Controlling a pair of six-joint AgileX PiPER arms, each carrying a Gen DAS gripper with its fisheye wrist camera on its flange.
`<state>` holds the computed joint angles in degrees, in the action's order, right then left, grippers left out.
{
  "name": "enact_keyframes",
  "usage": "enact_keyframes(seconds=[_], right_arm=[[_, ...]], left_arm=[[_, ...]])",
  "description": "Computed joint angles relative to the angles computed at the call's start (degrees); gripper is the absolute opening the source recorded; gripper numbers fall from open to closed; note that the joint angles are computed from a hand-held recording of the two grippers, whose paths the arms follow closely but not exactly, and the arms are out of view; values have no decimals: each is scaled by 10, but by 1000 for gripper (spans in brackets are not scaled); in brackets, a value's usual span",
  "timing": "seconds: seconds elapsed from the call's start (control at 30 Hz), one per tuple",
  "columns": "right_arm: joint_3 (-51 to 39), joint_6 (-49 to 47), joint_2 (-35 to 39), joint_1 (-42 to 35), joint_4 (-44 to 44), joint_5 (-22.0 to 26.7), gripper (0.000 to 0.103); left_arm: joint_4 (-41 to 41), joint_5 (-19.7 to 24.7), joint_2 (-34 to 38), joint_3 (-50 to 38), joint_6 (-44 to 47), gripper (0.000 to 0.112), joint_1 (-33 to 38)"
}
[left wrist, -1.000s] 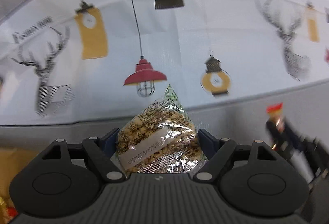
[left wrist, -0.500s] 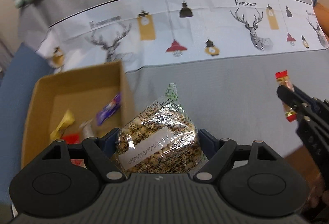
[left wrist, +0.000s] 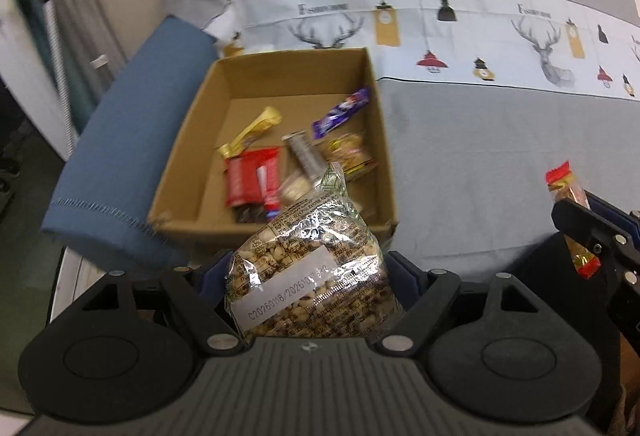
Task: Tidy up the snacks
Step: 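Carry the peanut bag with the left tool while the right tool carries the red candy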
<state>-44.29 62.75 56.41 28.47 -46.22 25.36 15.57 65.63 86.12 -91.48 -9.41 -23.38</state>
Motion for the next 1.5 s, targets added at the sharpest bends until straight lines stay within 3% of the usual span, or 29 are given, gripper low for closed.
enact_keyframes(seconds=[0.17, 0.4, 0.93, 1.5], right_arm=[[-14, 77, -1, 107, -91, 73, 18], [-29, 110, 5, 163, -131, 121, 18], [-39, 86, 23, 174, -113, 141, 18], [-43, 45, 29, 152, -82, 117, 18]], left_arm=[[4, -21, -55, 55, -16, 85, 10], [-17, -29, -68, 65, -1, 85, 23], [-54, -45, -66, 81, 20, 85, 44], [-52, -40, -61, 79, 18, 85, 41]])
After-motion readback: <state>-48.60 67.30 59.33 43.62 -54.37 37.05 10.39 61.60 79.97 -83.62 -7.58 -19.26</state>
